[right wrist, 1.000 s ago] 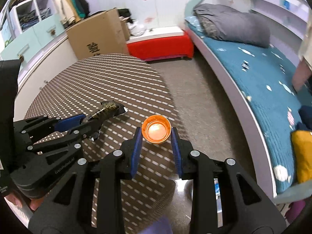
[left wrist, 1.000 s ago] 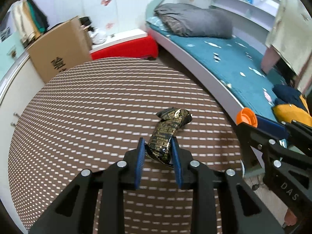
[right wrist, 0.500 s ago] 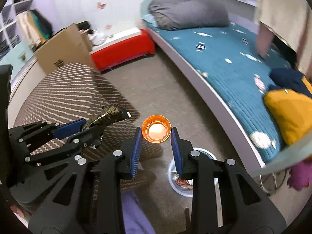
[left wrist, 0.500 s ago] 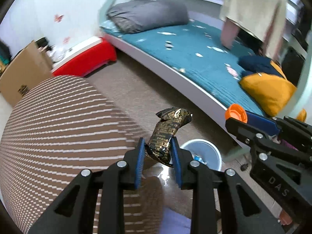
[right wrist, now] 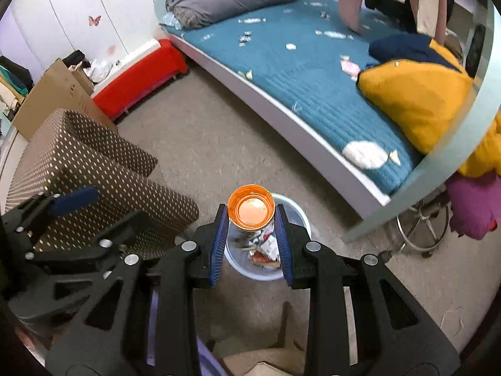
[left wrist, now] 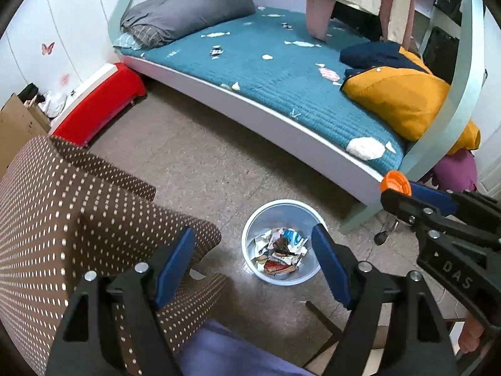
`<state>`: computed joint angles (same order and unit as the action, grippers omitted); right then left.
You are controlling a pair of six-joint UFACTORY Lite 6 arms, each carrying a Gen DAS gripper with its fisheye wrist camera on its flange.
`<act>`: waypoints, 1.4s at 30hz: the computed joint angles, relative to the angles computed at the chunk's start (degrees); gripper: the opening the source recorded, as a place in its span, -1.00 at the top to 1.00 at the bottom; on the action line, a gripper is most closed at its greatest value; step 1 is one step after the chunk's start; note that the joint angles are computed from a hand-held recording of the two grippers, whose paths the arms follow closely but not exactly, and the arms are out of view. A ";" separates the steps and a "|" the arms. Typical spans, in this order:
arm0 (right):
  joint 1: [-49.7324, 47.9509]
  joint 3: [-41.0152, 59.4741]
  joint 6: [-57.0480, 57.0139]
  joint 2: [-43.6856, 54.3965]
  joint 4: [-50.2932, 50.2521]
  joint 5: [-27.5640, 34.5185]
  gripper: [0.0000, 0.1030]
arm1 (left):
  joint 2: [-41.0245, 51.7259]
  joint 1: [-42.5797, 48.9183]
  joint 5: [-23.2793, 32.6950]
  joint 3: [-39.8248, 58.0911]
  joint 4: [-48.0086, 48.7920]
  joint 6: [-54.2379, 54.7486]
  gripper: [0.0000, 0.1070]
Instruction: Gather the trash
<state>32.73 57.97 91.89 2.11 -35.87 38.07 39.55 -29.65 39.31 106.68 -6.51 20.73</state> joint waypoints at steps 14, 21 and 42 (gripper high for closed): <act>26.94 -2.27 24.18 -9.17 -15.24 19.91 -0.34 | -39.62 6.27 -13.73 -39.85 -5.92 3.10 -0.49; 49.51 6.55 32.86 -4.84 -22.09 42.02 -0.42 | -67.59 10.05 -13.70 -57.68 -8.62 3.89 -0.57; 68.18 22.28 33.26 9.07 -29.41 59.61 -0.44 | -105.29 9.25 -1.75 -70.80 11.71 -23.45 -0.58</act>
<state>100.91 80.25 125.15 11.18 -65.29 97.68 -65.74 -20.40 37.56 35.88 5.20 -2.72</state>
